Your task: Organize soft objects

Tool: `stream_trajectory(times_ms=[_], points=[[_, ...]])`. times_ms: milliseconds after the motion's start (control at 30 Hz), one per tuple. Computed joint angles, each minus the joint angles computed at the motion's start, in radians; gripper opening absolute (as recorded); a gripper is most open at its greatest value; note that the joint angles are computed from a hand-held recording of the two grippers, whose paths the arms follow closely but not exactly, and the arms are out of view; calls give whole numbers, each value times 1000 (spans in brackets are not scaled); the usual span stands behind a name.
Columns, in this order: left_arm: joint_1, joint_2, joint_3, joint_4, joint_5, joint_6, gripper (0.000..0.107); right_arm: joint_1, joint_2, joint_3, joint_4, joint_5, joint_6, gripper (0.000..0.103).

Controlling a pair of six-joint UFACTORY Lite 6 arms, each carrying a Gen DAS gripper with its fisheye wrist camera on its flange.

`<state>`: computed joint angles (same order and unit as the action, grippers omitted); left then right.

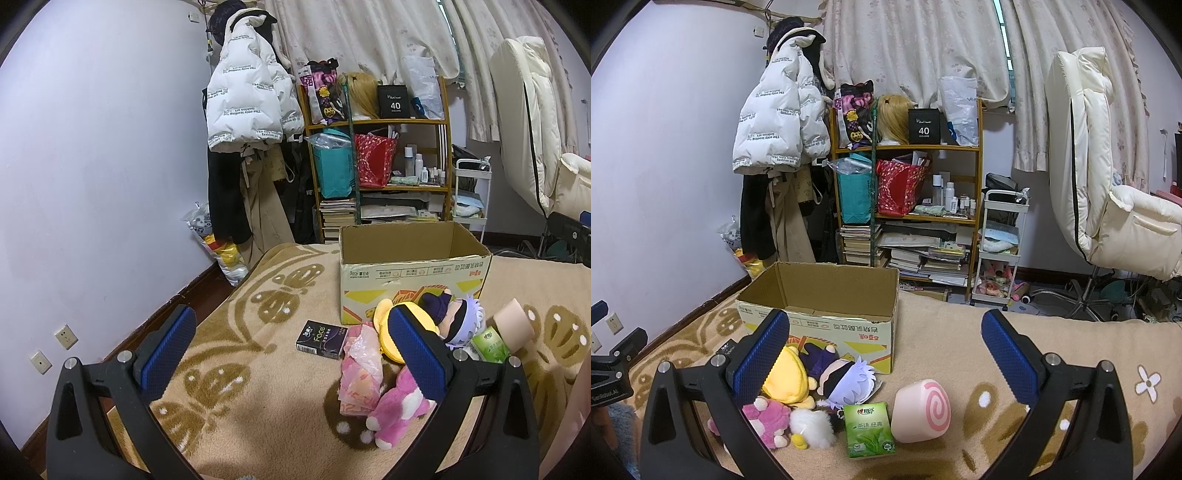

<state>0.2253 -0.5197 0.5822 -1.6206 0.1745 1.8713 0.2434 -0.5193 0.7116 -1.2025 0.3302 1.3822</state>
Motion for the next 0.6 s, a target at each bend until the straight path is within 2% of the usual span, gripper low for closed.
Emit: stream_trajectory(times_ms=[600], points=[[-9, 0, 0, -5, -11, 3, 102, 8, 2, 4, -2, 8, 5, 103]])
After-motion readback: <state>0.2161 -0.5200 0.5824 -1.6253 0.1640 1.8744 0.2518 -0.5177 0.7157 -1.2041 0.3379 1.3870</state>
